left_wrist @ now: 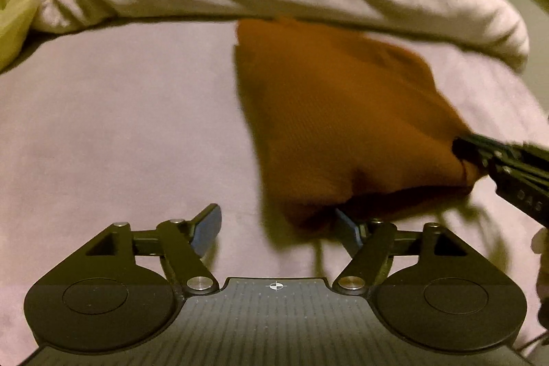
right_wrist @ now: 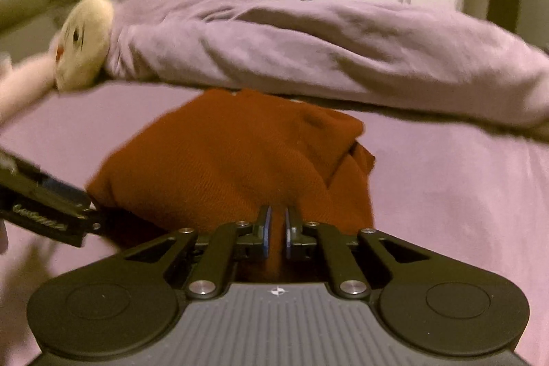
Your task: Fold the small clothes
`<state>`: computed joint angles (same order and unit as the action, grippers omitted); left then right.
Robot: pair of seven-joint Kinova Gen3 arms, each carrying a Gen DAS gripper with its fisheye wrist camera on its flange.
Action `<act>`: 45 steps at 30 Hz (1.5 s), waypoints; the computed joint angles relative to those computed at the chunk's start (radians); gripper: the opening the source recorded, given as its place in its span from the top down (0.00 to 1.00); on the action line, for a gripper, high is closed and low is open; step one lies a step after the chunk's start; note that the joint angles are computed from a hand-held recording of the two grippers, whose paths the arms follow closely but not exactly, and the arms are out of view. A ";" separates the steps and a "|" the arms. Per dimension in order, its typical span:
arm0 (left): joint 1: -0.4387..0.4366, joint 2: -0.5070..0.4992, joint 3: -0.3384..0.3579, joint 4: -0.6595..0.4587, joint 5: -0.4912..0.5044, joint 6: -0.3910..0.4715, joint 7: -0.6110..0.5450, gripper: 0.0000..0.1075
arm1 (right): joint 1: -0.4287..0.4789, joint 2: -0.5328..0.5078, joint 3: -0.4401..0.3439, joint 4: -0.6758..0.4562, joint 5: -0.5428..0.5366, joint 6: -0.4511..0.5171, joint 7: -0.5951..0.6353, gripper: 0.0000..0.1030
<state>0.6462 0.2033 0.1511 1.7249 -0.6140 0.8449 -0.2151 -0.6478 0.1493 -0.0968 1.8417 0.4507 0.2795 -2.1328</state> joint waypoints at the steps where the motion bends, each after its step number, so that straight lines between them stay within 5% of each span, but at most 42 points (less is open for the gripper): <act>1: 0.006 -0.023 -0.019 0.019 0.011 -0.021 0.005 0.27 | 0.046 -0.012 -0.027 0.009 -0.041 -0.019 0.024 0.73; 4: 0.103 -0.069 -0.148 0.054 -0.011 -0.048 0.049 0.25 | 0.131 -0.021 -0.085 -0.014 -0.108 0.010 0.024 0.48; 8: 0.144 -0.083 -0.277 0.090 -0.024 -0.174 0.060 0.20 | 0.317 0.024 -0.236 -0.078 -0.205 0.028 0.060 0.43; 15: -0.168 0.014 -0.122 0.097 0.258 -0.459 -0.146 0.16 | 0.618 0.249 -0.516 -0.285 -0.439 0.173 0.176 0.36; 20: -0.384 0.104 0.056 0.098 0.461 -0.574 -0.333 0.15 | 0.724 0.376 -0.593 -0.347 -0.642 0.219 0.298 0.34; 25: -0.353 0.115 -0.004 0.110 0.619 -0.626 -0.439 0.31 | 0.711 0.422 -0.552 -0.360 -0.829 0.198 0.449 0.43; 29: -0.382 0.085 0.031 0.127 0.552 -0.621 -0.386 0.48 | 0.697 0.442 -0.551 -0.381 -0.865 0.203 0.493 0.69; 35: -0.387 -0.004 0.068 0.142 0.317 -0.575 -0.160 0.53 | 0.640 0.382 -0.528 -0.390 -0.867 0.209 0.546 0.72; 40: -0.187 -0.129 -0.081 0.170 0.117 -0.377 0.021 0.49 | 0.586 0.368 -0.510 -0.410 -0.998 0.240 0.712 0.72; 45: 0.044 -0.171 -0.230 0.216 -0.049 -0.173 0.181 0.45 | 0.376 0.283 -0.298 -0.325 -0.939 0.150 0.588 0.58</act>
<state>0.6903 0.0326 -0.0785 1.9408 -0.6628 0.6715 -0.0342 -0.2718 0.4325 -0.3943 1.5171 -0.4880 0.4296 -1.5450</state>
